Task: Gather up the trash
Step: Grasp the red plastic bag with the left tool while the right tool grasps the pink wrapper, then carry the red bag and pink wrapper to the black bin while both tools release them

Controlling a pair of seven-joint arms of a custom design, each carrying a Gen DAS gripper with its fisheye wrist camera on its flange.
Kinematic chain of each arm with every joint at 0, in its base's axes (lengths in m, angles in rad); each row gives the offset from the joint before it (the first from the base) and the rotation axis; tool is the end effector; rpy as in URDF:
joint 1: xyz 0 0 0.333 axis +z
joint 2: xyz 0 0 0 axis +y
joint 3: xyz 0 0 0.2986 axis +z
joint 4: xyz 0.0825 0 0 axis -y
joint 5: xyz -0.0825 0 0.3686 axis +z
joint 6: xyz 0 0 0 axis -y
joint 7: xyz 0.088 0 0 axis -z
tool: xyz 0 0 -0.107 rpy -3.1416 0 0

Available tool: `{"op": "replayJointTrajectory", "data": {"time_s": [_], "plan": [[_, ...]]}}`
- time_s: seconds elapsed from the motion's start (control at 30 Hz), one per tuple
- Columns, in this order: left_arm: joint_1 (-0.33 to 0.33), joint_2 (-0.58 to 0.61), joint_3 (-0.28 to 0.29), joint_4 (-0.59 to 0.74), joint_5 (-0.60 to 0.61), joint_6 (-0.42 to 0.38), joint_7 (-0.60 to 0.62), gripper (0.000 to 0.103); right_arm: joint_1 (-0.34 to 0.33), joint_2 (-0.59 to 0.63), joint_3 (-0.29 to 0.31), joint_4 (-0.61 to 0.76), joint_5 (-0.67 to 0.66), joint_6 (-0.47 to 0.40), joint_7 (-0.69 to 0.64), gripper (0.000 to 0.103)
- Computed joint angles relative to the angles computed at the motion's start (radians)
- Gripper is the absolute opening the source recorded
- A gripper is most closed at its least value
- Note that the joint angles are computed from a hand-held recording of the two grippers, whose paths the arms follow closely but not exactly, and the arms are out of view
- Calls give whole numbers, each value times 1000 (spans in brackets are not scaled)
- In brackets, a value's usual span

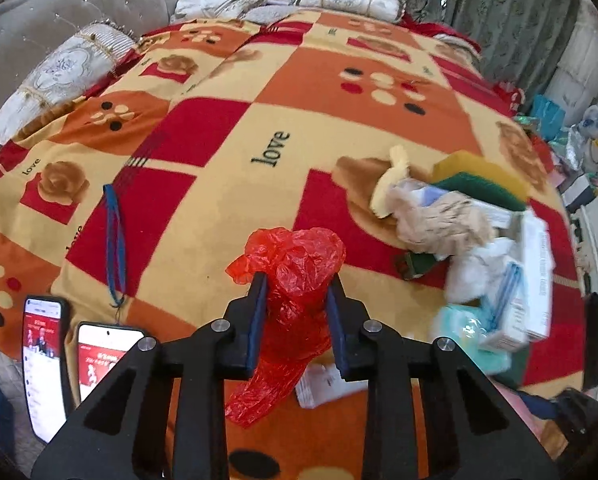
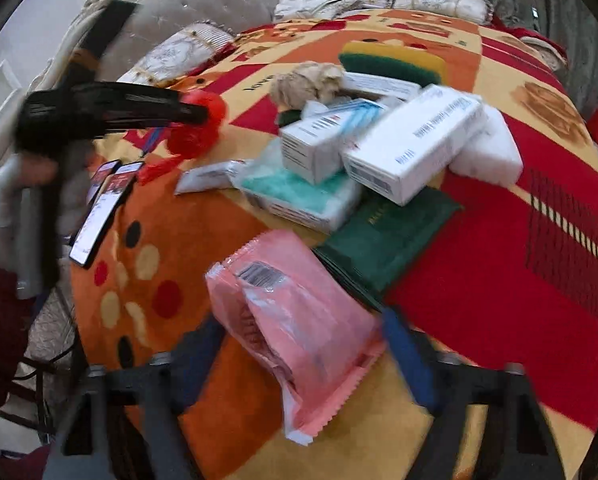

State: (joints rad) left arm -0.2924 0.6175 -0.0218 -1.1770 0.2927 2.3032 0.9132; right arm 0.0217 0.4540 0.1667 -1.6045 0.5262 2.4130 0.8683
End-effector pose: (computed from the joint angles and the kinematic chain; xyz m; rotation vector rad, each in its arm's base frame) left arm 0.7138 -0.2206 0.4776 -2.0969 1.6955 -0.5657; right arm 0.6793 0.1157 0.4000 -2.2098 1.2735 -0.0688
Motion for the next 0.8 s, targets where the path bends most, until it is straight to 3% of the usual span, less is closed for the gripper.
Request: {"op": "replayJointTrajectory", "data": {"time_s": [0.13,0.23,0.4,0.43,0.47,0.53,0.57,0.73,0.77,0.8], "plan": [[-6,-74,-5,-76,13,60,-12,25,-47,-40,23,-31,99,-4,-80,26],[-19,-102,-12,-90,31,85,-8,25,-52,-83,17,-70,149,11,-137,25],[-25,-120,-25,-100,25,101,2,25,-36,-105,-12,-85,180,15,-145,26],[-27,-126,-25,-107,26,105,0,25,-34,-109,-16,-88,188,23,-140,30],[-27,-132,-26,-115,26,109,-1,25,-31,-108,-21,-85,194,35,-129,44],[-26,-141,-29,-121,25,112,1,25,-25,-99,-23,-70,198,49,-121,60],[-26,-146,-29,-124,26,115,2,25,-23,-87,-21,-53,198,55,-123,61],[-25,-166,-34,-144,26,134,-1,25,-1,13,-5,60,144,106,-80,61],[-26,-168,-35,-145,27,134,-1,25,0,40,-2,90,126,96,-60,57],[-27,-170,-35,-148,28,135,-2,25,-8,62,8,117,120,74,-52,47]]}}
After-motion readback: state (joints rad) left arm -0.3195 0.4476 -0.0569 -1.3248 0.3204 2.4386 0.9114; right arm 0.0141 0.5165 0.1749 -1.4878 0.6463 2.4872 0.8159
